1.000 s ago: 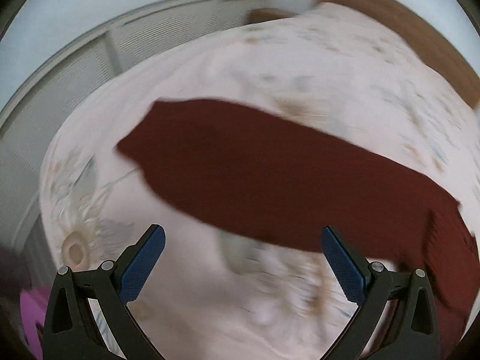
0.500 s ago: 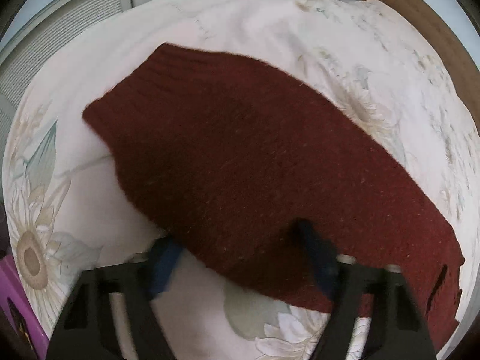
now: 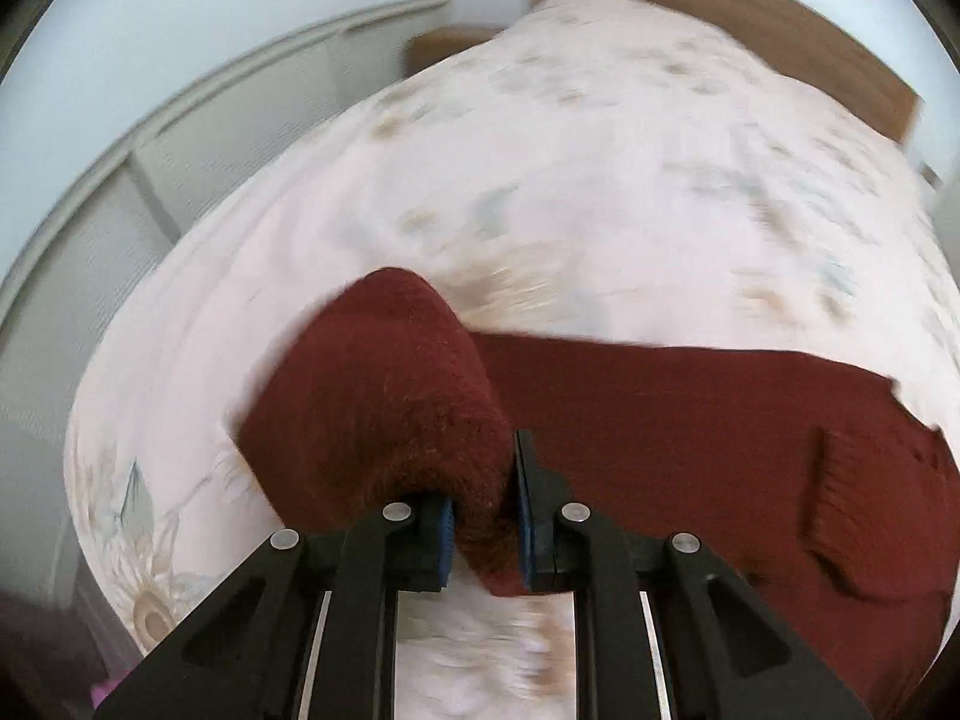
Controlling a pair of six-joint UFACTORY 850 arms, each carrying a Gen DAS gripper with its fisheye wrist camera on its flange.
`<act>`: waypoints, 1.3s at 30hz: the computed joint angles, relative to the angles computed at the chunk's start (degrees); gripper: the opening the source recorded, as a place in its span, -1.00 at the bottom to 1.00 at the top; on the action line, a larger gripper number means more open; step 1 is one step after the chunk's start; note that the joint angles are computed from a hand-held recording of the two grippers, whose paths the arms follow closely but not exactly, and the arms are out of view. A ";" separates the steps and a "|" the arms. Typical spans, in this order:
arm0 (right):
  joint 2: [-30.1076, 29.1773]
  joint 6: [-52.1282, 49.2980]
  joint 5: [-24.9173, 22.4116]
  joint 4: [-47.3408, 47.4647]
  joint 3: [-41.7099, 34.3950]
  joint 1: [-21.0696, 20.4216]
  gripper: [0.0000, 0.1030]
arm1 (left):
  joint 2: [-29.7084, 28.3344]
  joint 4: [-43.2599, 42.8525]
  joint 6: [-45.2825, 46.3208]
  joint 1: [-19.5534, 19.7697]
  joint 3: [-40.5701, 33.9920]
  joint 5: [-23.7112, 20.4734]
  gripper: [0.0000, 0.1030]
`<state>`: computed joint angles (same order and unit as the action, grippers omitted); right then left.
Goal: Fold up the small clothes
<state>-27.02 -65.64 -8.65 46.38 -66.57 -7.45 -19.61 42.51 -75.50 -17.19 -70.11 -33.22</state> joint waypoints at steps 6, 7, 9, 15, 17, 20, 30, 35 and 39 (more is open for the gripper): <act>-1.53 2.99 -1.81 -1.15 -3.26 -1.72 0.99 | -5.26 -8.00 10.29 -5.74 -9.74 1.83 -0.75; -1.74 4.00 -2.00 -1.86 -3.74 -2.00 0.99 | -7.02 -8.79 11.69 -6.26 -11.95 1.75 -0.76; -2.14 6.01 -2.23 -3.38 -4.69 -2.73 0.99 | -10.77 -11.32 15.33 -8.25 -17.26 1.22 -0.76; -2.95 7.58 -2.02 -3.96 -6.54 -4.93 0.99 | -23.42 -18.49 25.67 -11.40 -34.43 -1.30 -0.77; -3.05 6.86 -2.08 -2.81 -6.72 -5.63 0.99 | -27.11 -19.90 28.19 -12.34 -39.68 -2.27 -0.77; -3.32 6.77 -2.44 -2.17 -6.98 -6.44 0.99 | -33.15 -22.45 33.28 -13.81 -48.81 -4.88 -0.77; -4.47 8.93 -3.35 -3.66 -6.54 -7.28 0.99 | -51.66 -26.53 42.83 -16.71 -76.74 -15.62 -0.77; -5.05 8.31 -3.92 -3.10 -6.34 -7.04 0.99 | -57.50 -24.60 43.34 -16.91 -82.46 -23.79 -0.70; -5.37 8.47 -4.17 -3.33 -6.22 -6.97 0.99 | -56.41 -24.95 42.30 -16.36 -77.94 -23.19 -0.50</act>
<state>-32.39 -57.17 -12.82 43.04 -72.79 -14.42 -76.02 17.56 -33.20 -33.55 -148.05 -56.40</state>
